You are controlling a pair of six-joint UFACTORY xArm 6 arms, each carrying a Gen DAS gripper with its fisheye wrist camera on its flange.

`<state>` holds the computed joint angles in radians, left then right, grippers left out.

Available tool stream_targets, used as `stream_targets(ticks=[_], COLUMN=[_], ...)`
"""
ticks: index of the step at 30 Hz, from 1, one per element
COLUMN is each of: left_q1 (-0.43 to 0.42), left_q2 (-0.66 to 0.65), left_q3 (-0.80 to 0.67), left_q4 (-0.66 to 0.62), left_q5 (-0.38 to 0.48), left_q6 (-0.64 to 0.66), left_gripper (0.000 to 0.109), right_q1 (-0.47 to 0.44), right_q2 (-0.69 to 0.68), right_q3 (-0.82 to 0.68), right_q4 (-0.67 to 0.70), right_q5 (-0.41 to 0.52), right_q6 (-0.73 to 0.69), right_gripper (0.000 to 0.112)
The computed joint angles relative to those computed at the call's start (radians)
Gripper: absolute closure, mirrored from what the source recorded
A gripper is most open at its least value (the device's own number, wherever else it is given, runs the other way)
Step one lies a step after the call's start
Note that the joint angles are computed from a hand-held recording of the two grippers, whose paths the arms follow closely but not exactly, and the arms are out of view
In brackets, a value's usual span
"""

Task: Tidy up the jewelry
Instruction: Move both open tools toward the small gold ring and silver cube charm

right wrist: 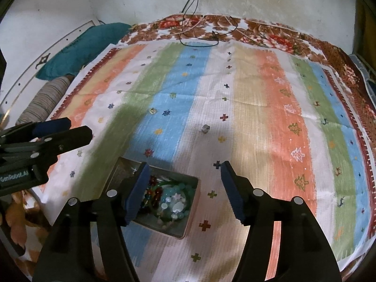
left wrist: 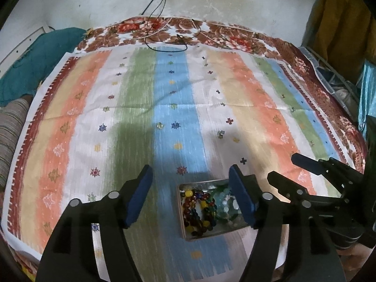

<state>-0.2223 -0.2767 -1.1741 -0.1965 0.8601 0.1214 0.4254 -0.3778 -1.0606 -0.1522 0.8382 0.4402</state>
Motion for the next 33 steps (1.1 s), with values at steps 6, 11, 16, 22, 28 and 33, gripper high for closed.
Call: stream_targets(ticks=[6, 11, 16, 22, 28, 33], left_q1=[0.004, 0.012, 0.013, 0.012, 0.006, 0.001], left_q2=[0.038, 0.087, 0.140, 0.187, 0.225, 0.272], left_q3=[-0.033, -0.075, -0.119, -0.159, -0.193, -0.227], left_q4=[0.029, 0.047, 0.070, 0.086, 0.094, 0.122], left_q5=[0.004, 0.006, 0.016, 0.005, -0.007, -0.004], left_q6=[-0.008, -0.023, -0.041, -0.050, -0.060, -0.080], left_gripper=[0.037, 0.036, 0.036, 0.036, 0.036, 0.036], right_q1=[-0.008, -0.016, -0.024, -0.034, -0.050, -0.059], right_q2=[0.032, 0.069, 0.107, 0.154, 0.188, 0.222], right_q3=[-0.025, -0.050, -0.075, -0.112, -0.136, -0.161], right_q4=[0.003, -0.006, 0.000, -0.007, -0.002, 0.007], right_q5=[0.002, 0.008, 0.011, 0.023, 0.024, 0.026], right_q6=[-0.007, -0.018, -0.026, -0.030, -0.037, -0.049], right_gripper=[0.042, 0.040, 0.040, 0.040, 0.040, 0.040])
